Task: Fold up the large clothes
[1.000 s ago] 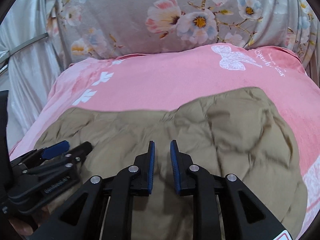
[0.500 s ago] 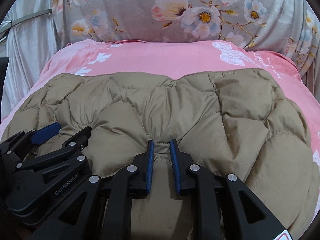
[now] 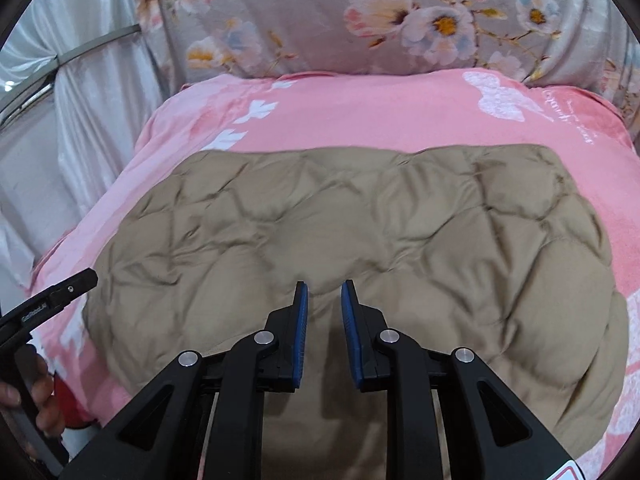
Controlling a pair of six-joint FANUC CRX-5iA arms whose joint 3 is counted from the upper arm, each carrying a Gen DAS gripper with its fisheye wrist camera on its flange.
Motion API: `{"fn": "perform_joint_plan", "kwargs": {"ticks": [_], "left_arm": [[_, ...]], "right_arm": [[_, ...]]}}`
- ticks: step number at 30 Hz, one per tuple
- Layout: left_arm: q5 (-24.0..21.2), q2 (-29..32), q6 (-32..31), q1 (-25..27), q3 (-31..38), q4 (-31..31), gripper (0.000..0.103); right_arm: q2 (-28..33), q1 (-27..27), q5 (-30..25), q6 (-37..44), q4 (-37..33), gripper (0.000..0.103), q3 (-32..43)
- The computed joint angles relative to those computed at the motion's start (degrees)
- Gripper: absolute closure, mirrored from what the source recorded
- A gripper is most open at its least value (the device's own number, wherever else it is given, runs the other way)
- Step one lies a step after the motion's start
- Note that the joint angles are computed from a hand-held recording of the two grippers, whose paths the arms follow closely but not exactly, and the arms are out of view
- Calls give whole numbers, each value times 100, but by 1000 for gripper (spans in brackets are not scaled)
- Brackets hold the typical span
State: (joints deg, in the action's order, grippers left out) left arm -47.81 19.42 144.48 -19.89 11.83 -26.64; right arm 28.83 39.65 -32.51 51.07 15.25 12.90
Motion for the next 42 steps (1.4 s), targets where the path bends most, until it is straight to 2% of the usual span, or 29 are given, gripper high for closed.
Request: {"fn": "perform_joint_plan", "kwargs": {"ticks": [2, 3, 5, 7, 8, 10, 13, 14, 15, 16, 17, 19, 20, 22, 24, 27, 30, 33, 35, 37, 39, 42], "left_arm": [[267, -190, -144, 358, -498, 637, 26], [552, -257, -376, 539, -766, 1091, 26], [1484, -391, -1207, 923, -1531, 2484, 26], [2132, -387, -2121, 1049, -2020, 3620, 22], [2353, -336, -2587, 1059, -2178, 4128, 20], [2503, -182, -2919, 1019, -2168, 4504, 13], [2562, -22, -2707, 931, -1959, 4291, 12], [2595, 46, -2836, 927, -1912, 4428, 13], [2604, 99, -2949, 905, -1864, 4555, 17], [2602, 120, -3000, 880, -1814, 4578, 27], [2503, 147, -2839, 838, -1647, 4344, 32], [2243, 147, -2291, 740, -1261, 3546, 56], [2167, 132, -2141, 691, -1129, 3270, 64], [2316, 8, -2463, 623, -1115, 3333, 79], [2535, -109, -2928, 554, -1178, 3624, 84], [2675, -146, -3460, 371, -1002, 3788, 87], [2373, -28, -3302, 116, -402, 3151, 88], [2184, 54, -3280, -12, -39, 2887, 88], [2163, 72, -3522, -15, 28, 3093, 89], [2116, 77, -3563, -51, 111, 3073, 89], [2059, 110, -3610, -125, 230, 3027, 89], [2042, 168, -3985, -204, 287, 3268, 89]], "right_arm": [[53, 73, -159, -4, -40, 82, 90], [109, 111, -260, -94, 65, 82, 133], [213, 142, -457, -92, 74, 82, 264], [276, 119, -592, 44, -131, 82, 394], [315, 97, -661, 135, -269, 82, 475], [386, 53, -764, 302, -494, 82, 611], [470, 8, -837, 476, -647, 82, 728], [498, 1, -851, 503, -685, 82, 758], [512, 0, -851, 512, -694, 82, 768], [523, -2, -845, 530, -707, 82, 775], [528, -7, -832, 545, -726, 82, 773], [538, -56, -828, 658, -908, 82, 813], [546, -99, -840, 754, -1082, 82, 862], [552, -174, -865, 913, -1383, 82, 933], [564, -241, -905, 1069, -1647, 82, 1012], [579, -287, -1027, 1221, -1838, 83, 1119], [471, -368, -1337, 1085, -2038, 85, 1207], [-59, -345, -1232, 1088, -1987, 92, 721], [-387, -324, -1256, 1224, -1977, 95, 416], [-517, -381, -1478, 1400, -2291, 98, 372], [-520, -463, -1717, 1682, -2756, 101, 399], [-411, -475, -1694, 1717, -2963, 102, 347]]}}
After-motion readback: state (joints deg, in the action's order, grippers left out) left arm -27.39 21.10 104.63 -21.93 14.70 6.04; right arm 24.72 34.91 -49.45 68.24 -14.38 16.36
